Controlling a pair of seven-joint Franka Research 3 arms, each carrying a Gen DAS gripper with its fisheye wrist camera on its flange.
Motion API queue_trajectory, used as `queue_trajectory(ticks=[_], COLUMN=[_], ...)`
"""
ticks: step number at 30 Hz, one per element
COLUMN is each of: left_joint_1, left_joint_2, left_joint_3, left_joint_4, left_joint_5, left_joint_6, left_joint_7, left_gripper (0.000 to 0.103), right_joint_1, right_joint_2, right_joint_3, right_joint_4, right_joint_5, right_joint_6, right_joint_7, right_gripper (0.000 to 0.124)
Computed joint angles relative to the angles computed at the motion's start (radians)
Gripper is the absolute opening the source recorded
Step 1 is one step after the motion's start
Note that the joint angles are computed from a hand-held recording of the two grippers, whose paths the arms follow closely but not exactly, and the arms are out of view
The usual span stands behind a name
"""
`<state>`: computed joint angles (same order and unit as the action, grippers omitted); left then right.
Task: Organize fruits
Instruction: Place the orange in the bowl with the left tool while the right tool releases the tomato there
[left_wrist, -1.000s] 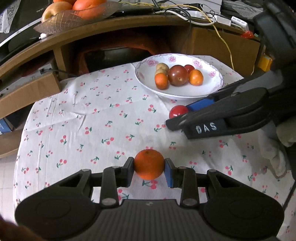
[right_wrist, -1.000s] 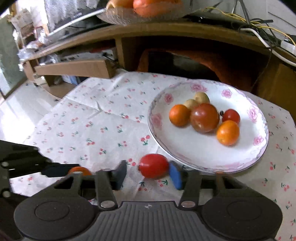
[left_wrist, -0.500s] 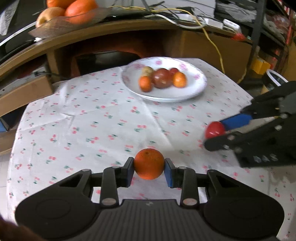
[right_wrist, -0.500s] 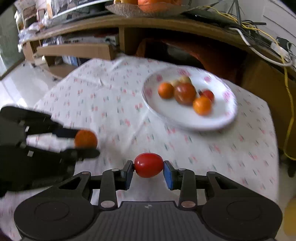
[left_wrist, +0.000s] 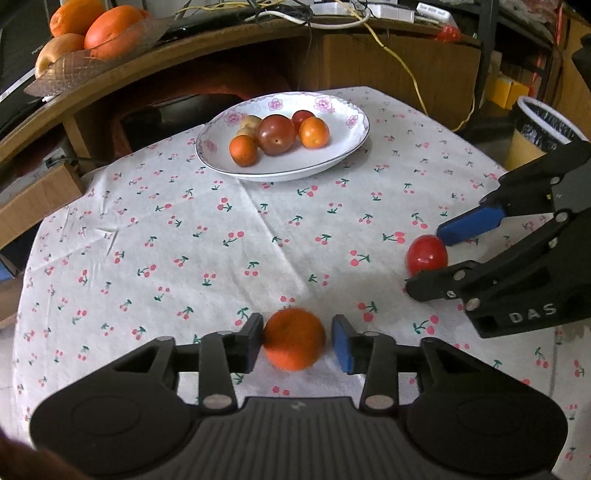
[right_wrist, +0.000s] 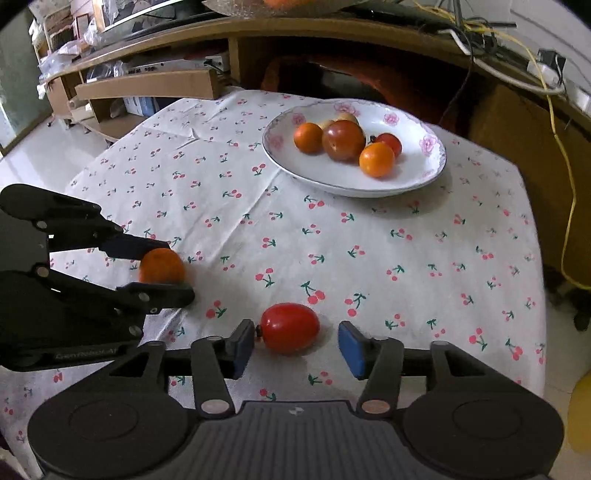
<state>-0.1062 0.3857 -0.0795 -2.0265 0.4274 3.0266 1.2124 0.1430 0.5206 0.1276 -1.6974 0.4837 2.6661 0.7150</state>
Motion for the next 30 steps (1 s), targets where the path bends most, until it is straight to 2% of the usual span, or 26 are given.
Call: queue_trajectory(ticks=[4, 7, 10, 13, 17, 19, 21, 22, 27, 30], left_joint_1=[-0.002, -0.014, -0.053, -0.051, -0.011, -0.007, -0.009, -0.011, 0.005, -0.006], left_joint_2=[0.003, 0.002, -0.004, -0.007, -0.009, -0.010, -0.012, -0.013, -0.014, -0.008], left_joint_3=[0.006, 0.022, 0.064, 0.064, 0.017, 0.008, 0.008, 0.010, -0.010, 0.005], left_joint_4=[0.009, 0.003, -0.007, -0.017, -0.019, -0.014, -0.010, -0.009, -0.004, 0.011], left_joint_5=[0.006, 0.011, 0.053, 0.071, 0.042, 0.037, 0.036, 0.036, 0.009, 0.015], left_joint_6=[-0.015, -0.001, 0.016, 0.032, 0.028, 0.013, -0.002, -0.008, -0.027, -0.026], left_joint_7=[-0.005, -0.037, -0.092, -0.106, -0.076, -0.061, -0.054, -0.055, -0.035, -0.049], left_gripper=[0.059, 0.059, 0.059, 0.056, 0.047, 0.046, 0.042, 0.040, 0.040, 0.040], right_joint_1=[-0.026, -0.020, -0.008, -0.005, 0.012, 0.035, 0.034, 0.039, 0.037, 0.031], right_joint_2=[-0.004, -0.011, -0.010, -0.009, 0.004, 0.006, 0.002, 0.002, 0.007, 0.002], right_joint_3=[0.020, 0.014, 0.011, 0.016, 0.000, -0.025, -0.021, -0.025, -0.016, -0.006], right_joint_4=[-0.012, -0.021, -0.022, -0.023, -0.005, 0.000, -0.006, -0.006, 0.002, 0.003], right_joint_5=[0.046, 0.049, 0.043, 0.045, 0.015, -0.026, -0.042, -0.051, -0.067, -0.059], right_joint_6=[0.009, 0.017, 0.038, 0.053, 0.038, 0.033, 0.039, 0.040, 0.039, 0.041], right_joint_7=[-0.034, -0.036, -0.036, -0.037, -0.008, 0.032, 0.032, 0.043, 0.052, 0.046], right_gripper=[0.054, 0.053, 0.052, 0.052, 0.052, 0.046, 0.033, 0.033, 0.032, 0.032])
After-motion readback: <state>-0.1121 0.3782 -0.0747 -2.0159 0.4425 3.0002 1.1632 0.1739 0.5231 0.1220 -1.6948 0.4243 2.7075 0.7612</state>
